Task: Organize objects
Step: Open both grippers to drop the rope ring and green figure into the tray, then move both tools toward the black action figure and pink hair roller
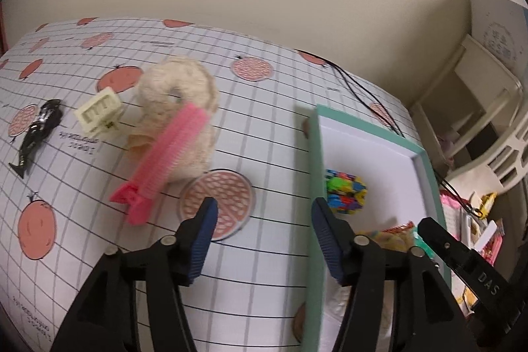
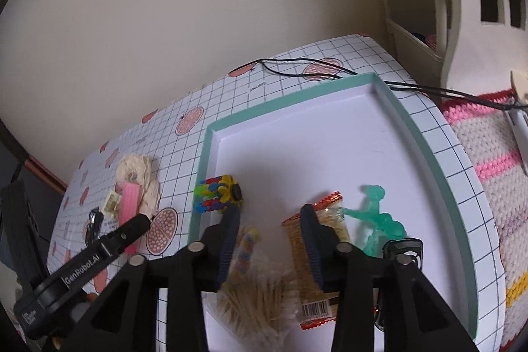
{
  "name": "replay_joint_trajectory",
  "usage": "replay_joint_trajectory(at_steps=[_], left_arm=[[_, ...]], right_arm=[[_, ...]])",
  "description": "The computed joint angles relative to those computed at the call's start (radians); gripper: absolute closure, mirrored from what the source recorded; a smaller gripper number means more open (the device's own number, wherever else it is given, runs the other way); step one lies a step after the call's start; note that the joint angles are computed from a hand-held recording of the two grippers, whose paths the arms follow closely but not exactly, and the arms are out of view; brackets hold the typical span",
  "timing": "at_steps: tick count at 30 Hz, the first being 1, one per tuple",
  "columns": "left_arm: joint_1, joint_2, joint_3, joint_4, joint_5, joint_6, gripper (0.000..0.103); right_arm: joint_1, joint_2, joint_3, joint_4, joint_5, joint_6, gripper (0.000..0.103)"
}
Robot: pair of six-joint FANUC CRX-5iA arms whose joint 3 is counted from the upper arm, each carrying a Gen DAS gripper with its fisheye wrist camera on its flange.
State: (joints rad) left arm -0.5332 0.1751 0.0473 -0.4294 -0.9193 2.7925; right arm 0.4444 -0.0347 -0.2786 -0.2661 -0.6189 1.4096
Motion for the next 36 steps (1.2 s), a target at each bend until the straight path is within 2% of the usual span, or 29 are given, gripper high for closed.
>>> replay_joint_trajectory(at_steps=[2, 9, 14, 17, 21, 36], left_arm=[[0.002, -0.008, -0.008, -0.008, -0.01, 0.018, 0.036], [-0.011, -0.016, -0.007, -0.067, -0.061, 0.093, 0.016], [-0.022, -0.016, -0.002, -0.102, -0.094, 0.133, 0.009], [-0.026, -0.012, 0.004, -0.113, -0.111, 0.142, 0.0], [-0.032, -0.008, 0.01, -0.128, -0.13, 0.15, 0.0], [-0.044, -0.011, 0.013, -0.156, -0.141, 0.165, 0.0]], right_arm=[[0.009, -0.002, -0.009, 0.024, 0.012, -0.019, 0.045], [0.008, -0.002, -0.014, 0.031, 0.018, -0.027, 0.027], [0.01, -0.001, -0.013, 0.028, 0.02, -0.017, 0.013], [0.017, -0.003, -0.02, 0.043, 0.026, -0.023, 0.007], [0.022, -0.005, -0.028, 0.062, 0.036, -0.037, 0.0], [0.03, -0.004, -0.037, 0.089, 0.045, -0.065, 0.0]])
